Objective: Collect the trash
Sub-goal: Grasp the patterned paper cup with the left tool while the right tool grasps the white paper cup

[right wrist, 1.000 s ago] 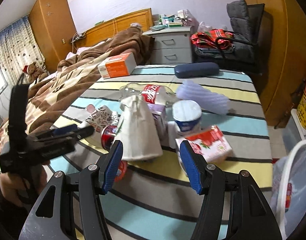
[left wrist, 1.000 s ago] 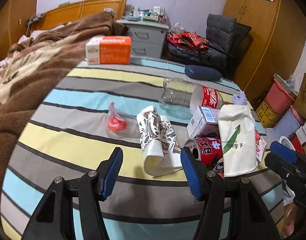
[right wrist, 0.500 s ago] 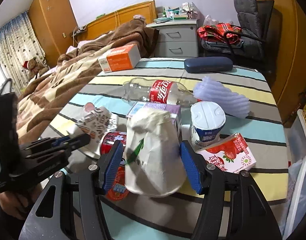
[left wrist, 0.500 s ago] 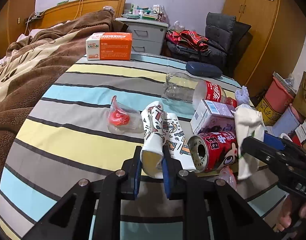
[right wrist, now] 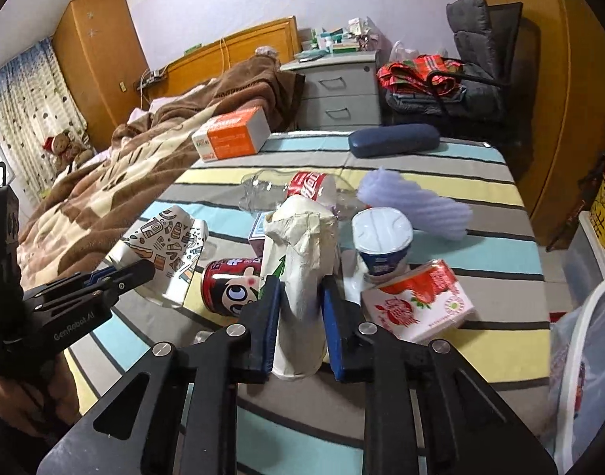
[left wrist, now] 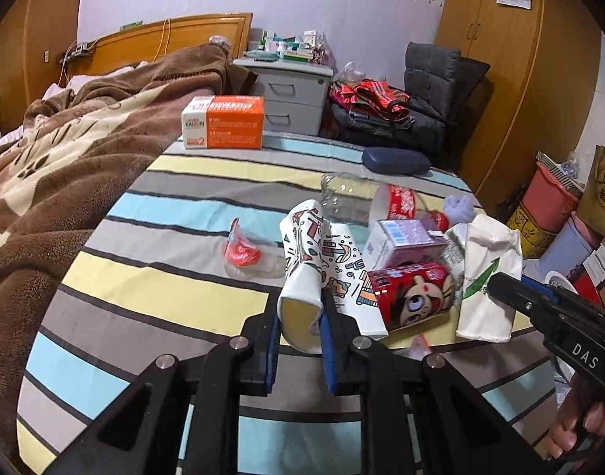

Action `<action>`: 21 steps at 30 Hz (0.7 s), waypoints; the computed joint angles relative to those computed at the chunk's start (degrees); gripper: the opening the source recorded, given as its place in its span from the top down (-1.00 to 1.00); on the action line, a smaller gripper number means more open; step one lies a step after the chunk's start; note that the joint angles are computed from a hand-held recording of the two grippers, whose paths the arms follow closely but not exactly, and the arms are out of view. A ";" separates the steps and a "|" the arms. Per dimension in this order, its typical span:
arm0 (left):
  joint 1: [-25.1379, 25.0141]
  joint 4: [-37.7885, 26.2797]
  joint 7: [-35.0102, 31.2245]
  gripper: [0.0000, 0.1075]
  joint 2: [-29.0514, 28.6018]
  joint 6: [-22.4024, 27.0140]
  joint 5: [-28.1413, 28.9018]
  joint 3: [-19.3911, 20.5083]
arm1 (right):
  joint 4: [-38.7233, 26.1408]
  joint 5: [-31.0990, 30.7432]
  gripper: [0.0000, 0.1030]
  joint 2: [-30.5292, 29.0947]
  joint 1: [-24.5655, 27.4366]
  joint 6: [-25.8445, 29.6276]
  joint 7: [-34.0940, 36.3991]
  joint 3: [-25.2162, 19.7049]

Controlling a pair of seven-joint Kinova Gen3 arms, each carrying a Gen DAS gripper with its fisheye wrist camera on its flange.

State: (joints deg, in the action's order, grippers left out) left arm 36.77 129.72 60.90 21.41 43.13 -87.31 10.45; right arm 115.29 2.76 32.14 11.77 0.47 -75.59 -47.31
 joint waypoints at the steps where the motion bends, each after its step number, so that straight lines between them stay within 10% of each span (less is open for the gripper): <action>1: 0.27 -0.37 -0.82 0.65 -0.13 0.46 0.65 0.19 | 0.46 0.03 0.58 -0.18 0.85 -0.38 0.01 -0.67; 21: 5.76 -10.10 -12.66 0.65 1.49 0.99 3.12 0.03 | 7.81 8.29 0.58 -4.59 12.33 -6.37 -10.39 -3.68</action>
